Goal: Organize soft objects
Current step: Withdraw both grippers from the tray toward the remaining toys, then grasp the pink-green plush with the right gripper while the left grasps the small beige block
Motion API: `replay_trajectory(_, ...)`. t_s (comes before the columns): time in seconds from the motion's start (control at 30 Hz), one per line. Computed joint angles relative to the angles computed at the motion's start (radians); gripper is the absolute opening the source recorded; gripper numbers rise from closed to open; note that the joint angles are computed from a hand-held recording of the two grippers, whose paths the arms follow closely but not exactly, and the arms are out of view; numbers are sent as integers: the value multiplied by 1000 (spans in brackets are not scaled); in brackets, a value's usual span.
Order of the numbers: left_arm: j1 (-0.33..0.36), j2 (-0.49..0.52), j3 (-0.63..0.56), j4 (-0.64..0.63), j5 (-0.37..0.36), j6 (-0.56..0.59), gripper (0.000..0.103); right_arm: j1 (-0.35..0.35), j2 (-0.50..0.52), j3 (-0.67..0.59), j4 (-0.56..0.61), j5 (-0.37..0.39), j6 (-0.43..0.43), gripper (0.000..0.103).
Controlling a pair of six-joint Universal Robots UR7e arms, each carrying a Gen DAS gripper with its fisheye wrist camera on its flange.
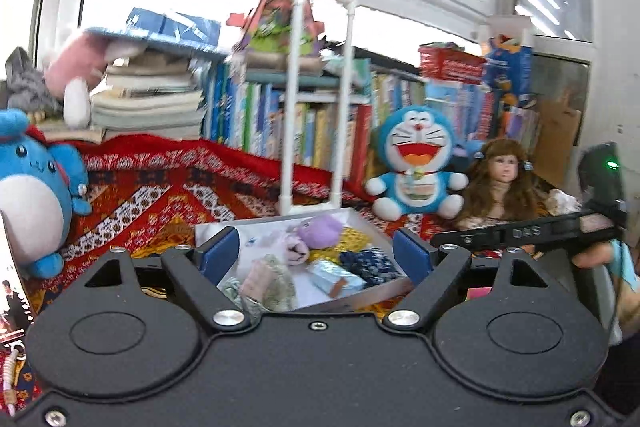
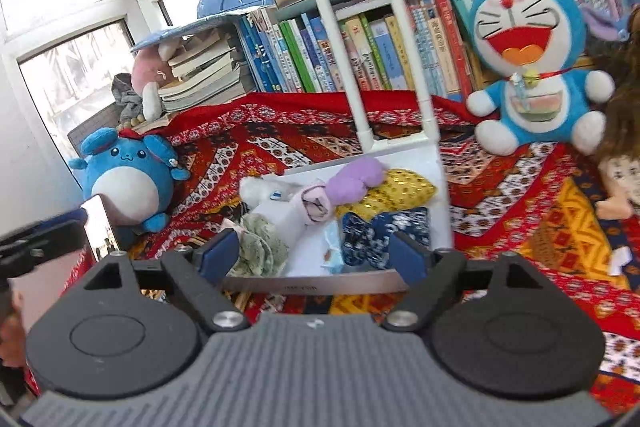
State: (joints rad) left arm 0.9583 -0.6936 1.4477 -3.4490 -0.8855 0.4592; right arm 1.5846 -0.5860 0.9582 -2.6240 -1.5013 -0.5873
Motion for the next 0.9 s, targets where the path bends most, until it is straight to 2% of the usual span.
replay_trajectory(0.13,-47,-26,96,-50,22,-14,84,-7,-38,29,-1,-46,5,93)
replay_trajectory(0.3,-83,-34,196,-85,6,-74,84,-29,-78,67,-32,-44,39,98)
replay_trajectory(0.47,-107,-3,251,-154,4,-92,84,-53,-104,102,-68,-40,67,98)
replay_trajectory(0.6,-123,54,255,-226,51,-117,80,-76,-119,123,-71,-26,100,98)
replay_trajectory(0.77,-145,157,206,-326,187,-74,61,-93,-131,154,-80,-31,96,98)
replay_trajectory(0.83,-152,187,194,-331,217,-65,47,-98,-137,168,-82,-29,86,98)
replay_trajectory(0.9,-159,219,177,-314,246,-44,40,-101,-138,178,-88,-32,80,98)
